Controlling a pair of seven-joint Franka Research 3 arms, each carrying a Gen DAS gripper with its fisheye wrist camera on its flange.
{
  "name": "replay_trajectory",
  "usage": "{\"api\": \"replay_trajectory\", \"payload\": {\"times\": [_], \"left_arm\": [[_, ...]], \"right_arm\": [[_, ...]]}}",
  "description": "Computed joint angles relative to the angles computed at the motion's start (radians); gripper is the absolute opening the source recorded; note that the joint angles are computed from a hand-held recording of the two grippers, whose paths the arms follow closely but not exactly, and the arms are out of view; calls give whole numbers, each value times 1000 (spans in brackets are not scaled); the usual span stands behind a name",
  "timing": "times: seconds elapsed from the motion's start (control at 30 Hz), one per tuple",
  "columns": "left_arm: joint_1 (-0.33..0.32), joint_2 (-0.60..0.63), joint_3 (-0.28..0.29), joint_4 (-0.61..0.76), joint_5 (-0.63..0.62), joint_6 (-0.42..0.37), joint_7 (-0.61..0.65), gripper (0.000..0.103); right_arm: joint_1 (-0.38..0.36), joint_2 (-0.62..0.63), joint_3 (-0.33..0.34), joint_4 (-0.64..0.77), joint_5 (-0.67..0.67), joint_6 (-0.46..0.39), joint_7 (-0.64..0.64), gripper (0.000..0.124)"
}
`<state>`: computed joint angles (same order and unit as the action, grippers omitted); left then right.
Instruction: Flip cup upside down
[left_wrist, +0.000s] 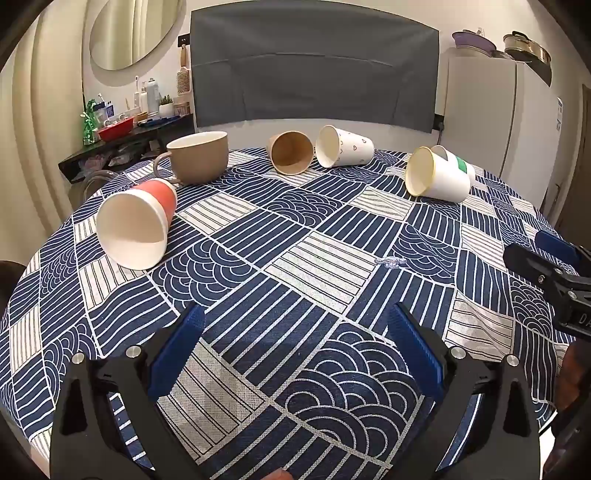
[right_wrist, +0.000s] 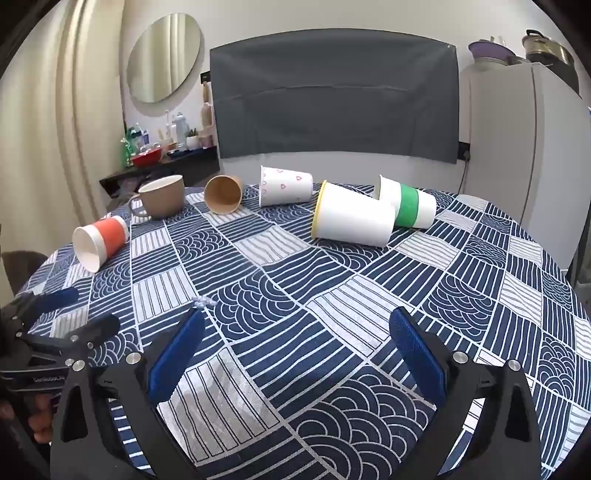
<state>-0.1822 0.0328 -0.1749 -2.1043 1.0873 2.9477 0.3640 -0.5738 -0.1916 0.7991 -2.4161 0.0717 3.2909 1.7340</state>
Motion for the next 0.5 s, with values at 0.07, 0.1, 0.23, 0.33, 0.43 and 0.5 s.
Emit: {"api": "replay_trajectory", "payload": {"times": [0.07, 0.1, 0.23, 0.33, 0.43, 0.5], "left_arm": [[-1, 0, 1, 1, 15, -2, -13, 97], [-1, -1, 1, 2, 24, -4, -22, 97], [0, 0, 0, 1, 0, -1, -1, 97], [0, 0, 1, 3, 15, -1, -13, 97], [-3, -1, 0, 6, 37, -6, -26, 97], [-9, 2, -4, 5, 52, -12, -41, 97]], "right_arm": [[27, 6, -25, -1, 6, 6, -9, 95], [29, 6, -27, -1, 10, 5, -14, 95], [0, 2, 7, 0, 25, 2, -21, 95], [5, 5, 1, -1, 15, 10, -13, 95], [-3, 9, 9, 3, 23, 6, -22, 95], [-5, 8, 12, 3, 24, 7, -23, 95]]}}
